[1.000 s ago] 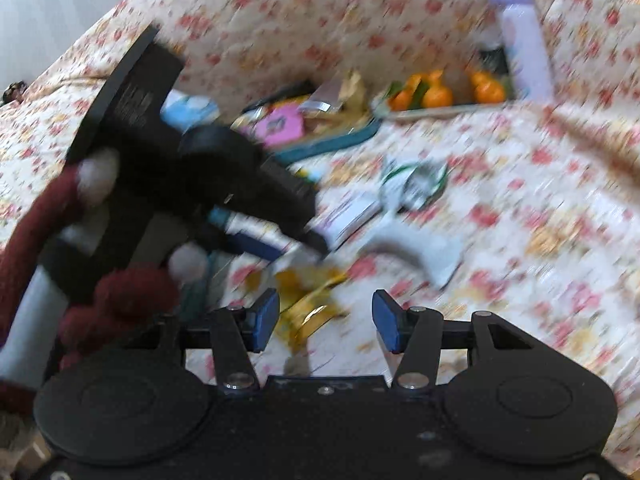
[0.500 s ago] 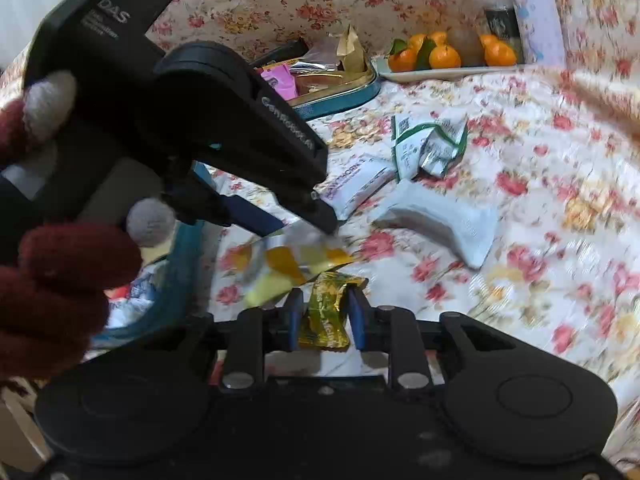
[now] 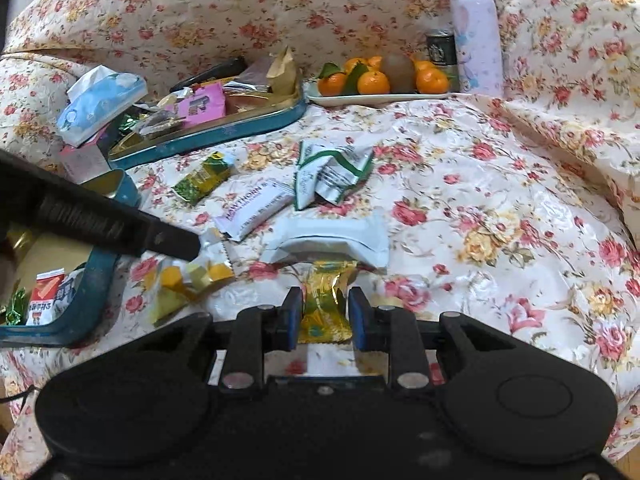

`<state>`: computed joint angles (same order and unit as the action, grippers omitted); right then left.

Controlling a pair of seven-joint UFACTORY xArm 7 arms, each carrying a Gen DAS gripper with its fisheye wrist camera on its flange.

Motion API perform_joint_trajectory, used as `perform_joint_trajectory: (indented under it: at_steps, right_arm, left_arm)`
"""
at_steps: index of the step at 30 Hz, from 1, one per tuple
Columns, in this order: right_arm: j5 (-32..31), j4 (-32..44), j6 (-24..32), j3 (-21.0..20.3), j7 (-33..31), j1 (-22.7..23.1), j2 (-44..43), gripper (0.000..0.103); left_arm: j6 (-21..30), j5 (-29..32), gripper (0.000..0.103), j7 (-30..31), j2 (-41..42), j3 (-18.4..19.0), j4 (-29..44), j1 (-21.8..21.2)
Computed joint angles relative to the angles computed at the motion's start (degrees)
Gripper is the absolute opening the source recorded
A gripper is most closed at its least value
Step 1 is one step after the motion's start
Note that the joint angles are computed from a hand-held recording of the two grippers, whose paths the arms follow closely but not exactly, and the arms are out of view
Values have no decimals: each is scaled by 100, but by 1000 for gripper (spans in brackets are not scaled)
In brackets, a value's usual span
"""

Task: Organize snacks
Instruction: 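Close the right tool on the gold wrapped candy while the left tool holds its candy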

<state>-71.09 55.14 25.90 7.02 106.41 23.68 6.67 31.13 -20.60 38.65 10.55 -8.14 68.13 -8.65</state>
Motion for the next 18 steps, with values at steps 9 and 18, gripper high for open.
perform_joint_trajectory:
  at_steps: [9, 18]
  right_arm:
    - [-126, -9, -62, -4, 87, -6, 12, 28]
    - [-140, 26, -106, -29, 81, -13, 48, 29]
  left_arm:
    - [281, -238, 50, 734, 120, -52, 38, 117]
    - [-376, -277, 49, 1083, -193, -66, -308, 88]
